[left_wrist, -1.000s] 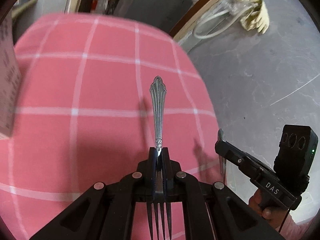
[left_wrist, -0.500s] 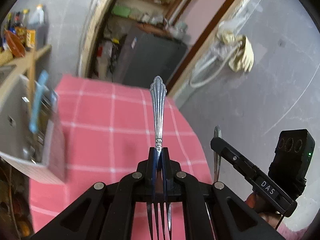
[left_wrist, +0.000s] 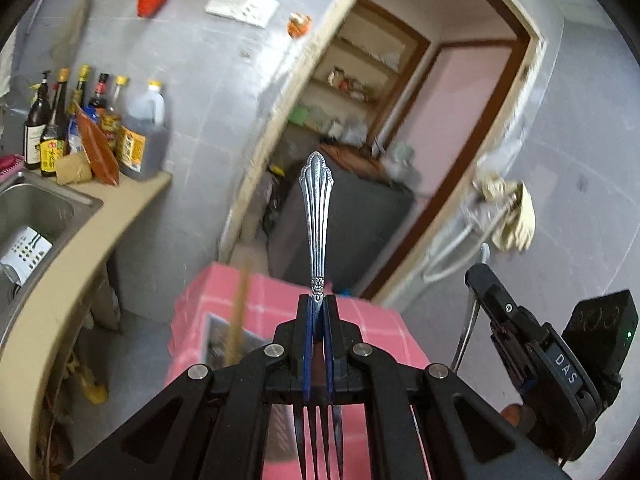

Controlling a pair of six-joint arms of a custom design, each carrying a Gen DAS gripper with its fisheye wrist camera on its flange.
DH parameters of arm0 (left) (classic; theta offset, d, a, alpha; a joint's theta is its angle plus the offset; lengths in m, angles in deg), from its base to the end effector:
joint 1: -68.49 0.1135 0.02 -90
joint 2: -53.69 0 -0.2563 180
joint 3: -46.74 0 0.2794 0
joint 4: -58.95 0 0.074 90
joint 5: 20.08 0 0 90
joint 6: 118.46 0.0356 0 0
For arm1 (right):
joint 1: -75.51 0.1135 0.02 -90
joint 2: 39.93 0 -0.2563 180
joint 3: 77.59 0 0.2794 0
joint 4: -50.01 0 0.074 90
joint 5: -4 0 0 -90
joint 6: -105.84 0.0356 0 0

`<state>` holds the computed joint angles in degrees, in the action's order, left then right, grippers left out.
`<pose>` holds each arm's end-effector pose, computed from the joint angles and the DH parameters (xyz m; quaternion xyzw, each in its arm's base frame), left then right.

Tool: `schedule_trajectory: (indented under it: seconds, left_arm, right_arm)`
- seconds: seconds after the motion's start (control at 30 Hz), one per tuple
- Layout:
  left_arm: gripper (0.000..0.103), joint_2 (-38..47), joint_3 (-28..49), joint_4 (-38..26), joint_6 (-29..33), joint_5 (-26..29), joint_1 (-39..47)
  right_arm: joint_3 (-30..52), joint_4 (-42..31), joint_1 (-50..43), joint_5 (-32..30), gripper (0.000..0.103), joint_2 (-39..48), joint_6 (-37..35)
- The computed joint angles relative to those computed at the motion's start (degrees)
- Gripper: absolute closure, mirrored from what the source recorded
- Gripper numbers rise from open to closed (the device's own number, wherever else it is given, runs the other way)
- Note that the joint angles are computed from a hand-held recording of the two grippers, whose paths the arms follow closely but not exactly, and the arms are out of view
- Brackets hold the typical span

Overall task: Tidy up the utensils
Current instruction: 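Insert the ornate fork into the white caddy with the left tool while the right tool inserts the steel spoon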

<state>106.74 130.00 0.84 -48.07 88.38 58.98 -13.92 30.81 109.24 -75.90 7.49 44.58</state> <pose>0.1980 -0.0446 0.4085 0.0080 0.8496 -0.2610 0.4582 0.1895 0.1190 0.3748 0.0291 0.7242 0.3012 0.6197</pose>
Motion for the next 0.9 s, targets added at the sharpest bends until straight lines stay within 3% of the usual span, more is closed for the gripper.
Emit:
schedule_trajectory:
  seconds: [0.2, 0.3, 0.43, 0.63, 0.9]
  left_arm:
    - [0.098, -3.38, -11.13, 13.32, -0.61, 9.95, 7.96]
    - [0.098, -6.36, -18.1, 20.22, -1.77, 12.5, 9.81]
    - [0.098, -8.67, -24.5, 27.39, -3.14, 11.8, 10.24]
    - [0.098, -11.36, -30.33, 33.21, -1.78, 9.94, 10.85]
    - [0.097, -15.04, -33.03, 33.49, 0.69, 10.59, 11.56]
  right_arm:
    - [-6.58, 13.75, 5.84, 6.6, 0.101, 4.5, -1.85]
    - [-8.6, 18.75, 7.37, 8.26, 0.101, 6.77, -3.1]
    - [-10.09, 22.75, 8.77, 9.68, 0.101, 9.1, -5.16]
    - [-11.51, 23.12, 10.1, 9.87, 0.101, 9.42, -7.77]
    - [-12.67, 20.84, 10.75, 9.54, 0.101, 8.45, -7.88]
